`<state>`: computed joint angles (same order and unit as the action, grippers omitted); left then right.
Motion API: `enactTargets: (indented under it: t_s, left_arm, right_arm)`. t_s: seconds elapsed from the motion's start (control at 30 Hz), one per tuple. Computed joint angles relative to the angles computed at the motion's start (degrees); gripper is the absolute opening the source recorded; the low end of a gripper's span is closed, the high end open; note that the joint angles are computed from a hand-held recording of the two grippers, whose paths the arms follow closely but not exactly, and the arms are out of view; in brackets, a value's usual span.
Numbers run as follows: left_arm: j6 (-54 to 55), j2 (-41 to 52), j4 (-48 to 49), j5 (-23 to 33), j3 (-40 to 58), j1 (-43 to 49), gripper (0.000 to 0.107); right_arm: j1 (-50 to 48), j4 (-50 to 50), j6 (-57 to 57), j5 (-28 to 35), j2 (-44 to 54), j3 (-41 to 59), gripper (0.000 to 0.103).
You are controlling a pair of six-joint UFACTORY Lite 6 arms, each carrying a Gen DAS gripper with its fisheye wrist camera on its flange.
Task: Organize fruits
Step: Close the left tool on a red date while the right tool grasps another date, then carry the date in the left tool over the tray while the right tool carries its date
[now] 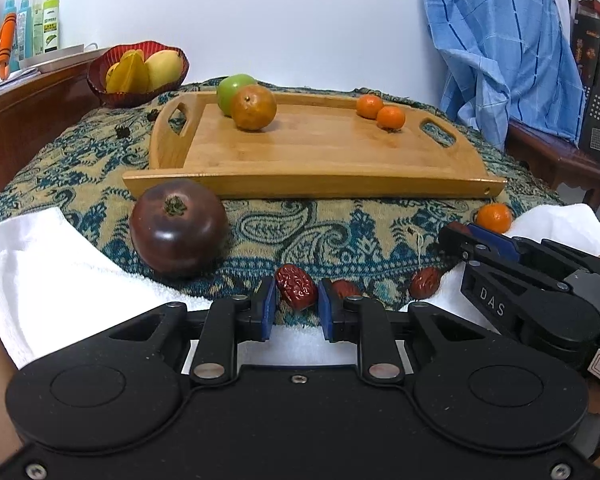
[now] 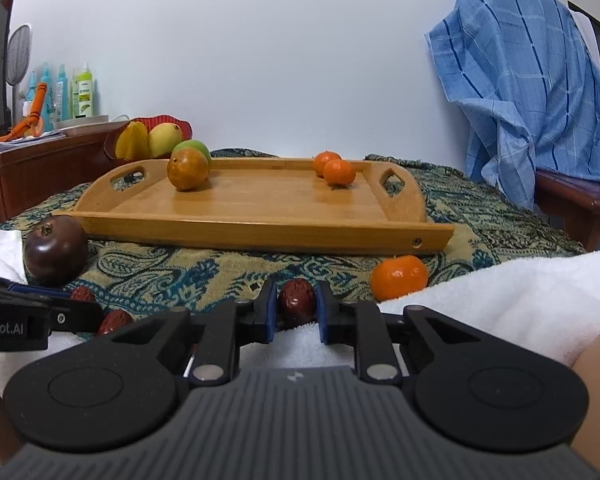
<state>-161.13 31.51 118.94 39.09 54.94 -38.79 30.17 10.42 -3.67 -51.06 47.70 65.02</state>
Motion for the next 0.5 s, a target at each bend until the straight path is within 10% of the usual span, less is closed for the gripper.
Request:
enactTargets:
  t_s: [0.5]
  left_arm:
    - [8.4, -3.1, 4.4, -4.8, 6.8, 8.4, 0.021]
  right_arm:
    - [-5.6, -6.7, 5.8, 5.5, 2.7, 12.0, 0.024]
